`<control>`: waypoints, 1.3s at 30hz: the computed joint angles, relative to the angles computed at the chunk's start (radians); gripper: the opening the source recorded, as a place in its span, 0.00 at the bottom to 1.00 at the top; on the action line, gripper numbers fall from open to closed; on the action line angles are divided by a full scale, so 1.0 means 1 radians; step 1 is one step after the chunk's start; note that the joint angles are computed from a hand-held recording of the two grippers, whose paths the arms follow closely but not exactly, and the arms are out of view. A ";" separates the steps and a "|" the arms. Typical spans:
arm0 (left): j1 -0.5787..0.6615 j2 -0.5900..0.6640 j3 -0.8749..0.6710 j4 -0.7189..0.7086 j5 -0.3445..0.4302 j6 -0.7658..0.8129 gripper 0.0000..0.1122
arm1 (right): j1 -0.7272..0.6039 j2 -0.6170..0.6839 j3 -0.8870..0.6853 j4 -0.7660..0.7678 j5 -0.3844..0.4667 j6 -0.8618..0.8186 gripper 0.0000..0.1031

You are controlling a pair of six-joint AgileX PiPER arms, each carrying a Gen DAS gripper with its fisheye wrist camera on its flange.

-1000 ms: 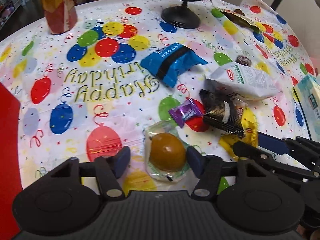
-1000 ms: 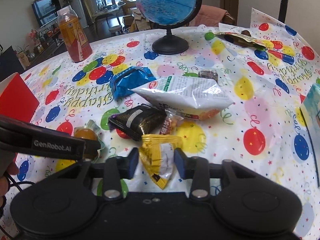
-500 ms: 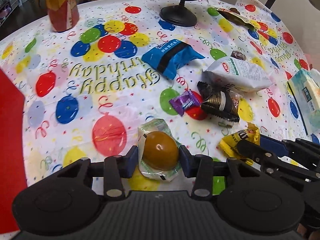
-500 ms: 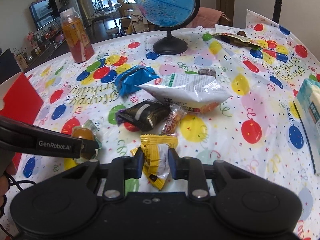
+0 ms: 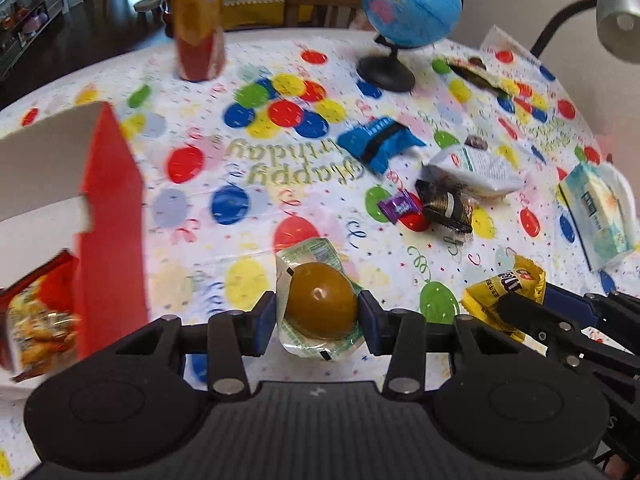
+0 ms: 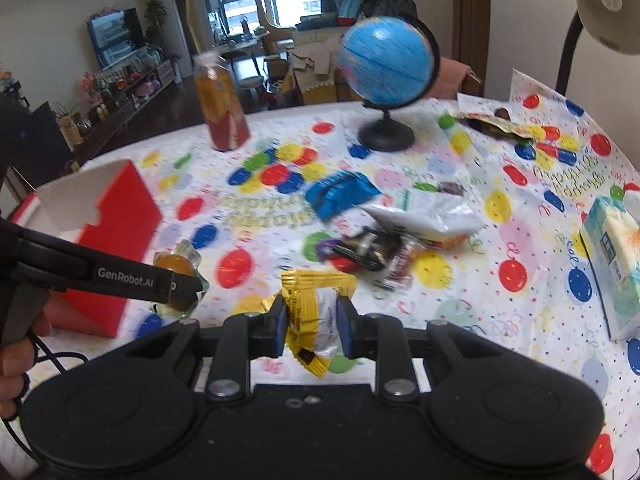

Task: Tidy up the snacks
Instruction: 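Carry the yellow packet and egg snack into the box and open both tools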

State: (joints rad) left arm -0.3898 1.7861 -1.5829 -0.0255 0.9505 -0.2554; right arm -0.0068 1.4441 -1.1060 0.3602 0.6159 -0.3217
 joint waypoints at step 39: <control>0.812 -0.193 0.019 -0.244 0.149 0.551 0.38 | 0.676 0.401 -0.648 -0.410 0.122 0.634 0.23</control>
